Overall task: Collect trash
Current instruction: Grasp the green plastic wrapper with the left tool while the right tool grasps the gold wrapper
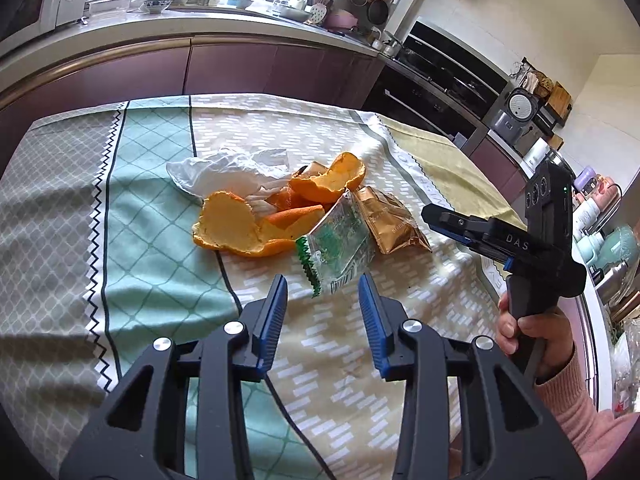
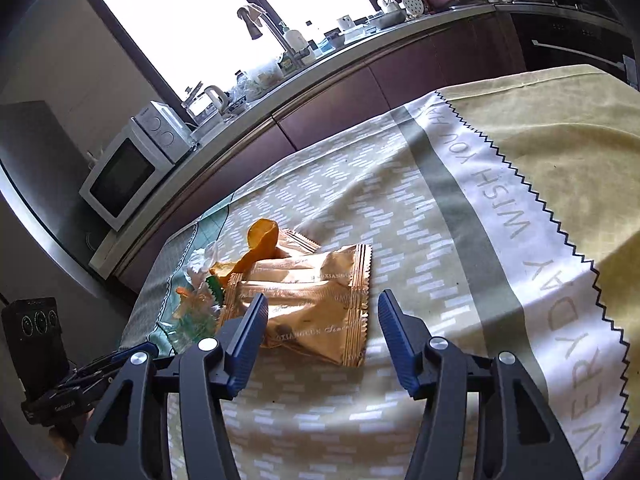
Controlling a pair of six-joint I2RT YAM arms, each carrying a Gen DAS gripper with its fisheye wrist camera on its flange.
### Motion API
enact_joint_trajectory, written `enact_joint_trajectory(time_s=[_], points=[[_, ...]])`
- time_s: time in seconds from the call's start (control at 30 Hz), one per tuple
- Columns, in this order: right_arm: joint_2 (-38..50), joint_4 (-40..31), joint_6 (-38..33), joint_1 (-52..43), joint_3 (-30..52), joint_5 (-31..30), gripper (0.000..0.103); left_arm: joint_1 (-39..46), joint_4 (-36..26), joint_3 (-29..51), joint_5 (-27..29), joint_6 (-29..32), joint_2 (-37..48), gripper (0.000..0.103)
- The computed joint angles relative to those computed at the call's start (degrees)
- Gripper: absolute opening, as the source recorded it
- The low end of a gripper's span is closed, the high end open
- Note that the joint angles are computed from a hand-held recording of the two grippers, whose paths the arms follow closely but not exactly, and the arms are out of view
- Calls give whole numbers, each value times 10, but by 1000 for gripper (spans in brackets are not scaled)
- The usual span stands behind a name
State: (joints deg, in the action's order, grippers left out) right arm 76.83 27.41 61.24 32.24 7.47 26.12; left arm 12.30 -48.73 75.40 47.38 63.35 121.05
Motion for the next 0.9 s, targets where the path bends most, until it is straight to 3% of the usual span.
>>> enact_joint_trajectory(time_s=[0.13,0.23,0.3,0.4,0.6,0.63,0.7,0.73,0.8,0.9], points=[[41,40,-27,-46,6,-57,64,-19,9,8,-10,-34,12,36],[48,42,-38,-39,12,-59,66,-28,20,4,-13,-49,14,36],[52,40,-43,-30,15,-59,66,-31,19,6,-13,-50,17,30],[52,27,-47,-14,21,-57,54,-37,13,14,-15,-52,26,20],[59,68,-41,4,-1,-72,22,-36,12,6,-11,-41,25,19],[55,72,-40,11,-4,-68,21,-33,10,5,-11,-36,25,18],[41,71,-34,36,-9,-49,21,-31,6,4,-8,-27,23,15],[32,54,-29,53,-5,-30,30,-27,0,6,-7,-19,24,7],[17,9,-24,91,11,14,47,-23,-5,7,-4,-14,24,4],[27,-78,-36,131,64,58,55,-18,-11,10,0,-6,26,4]])
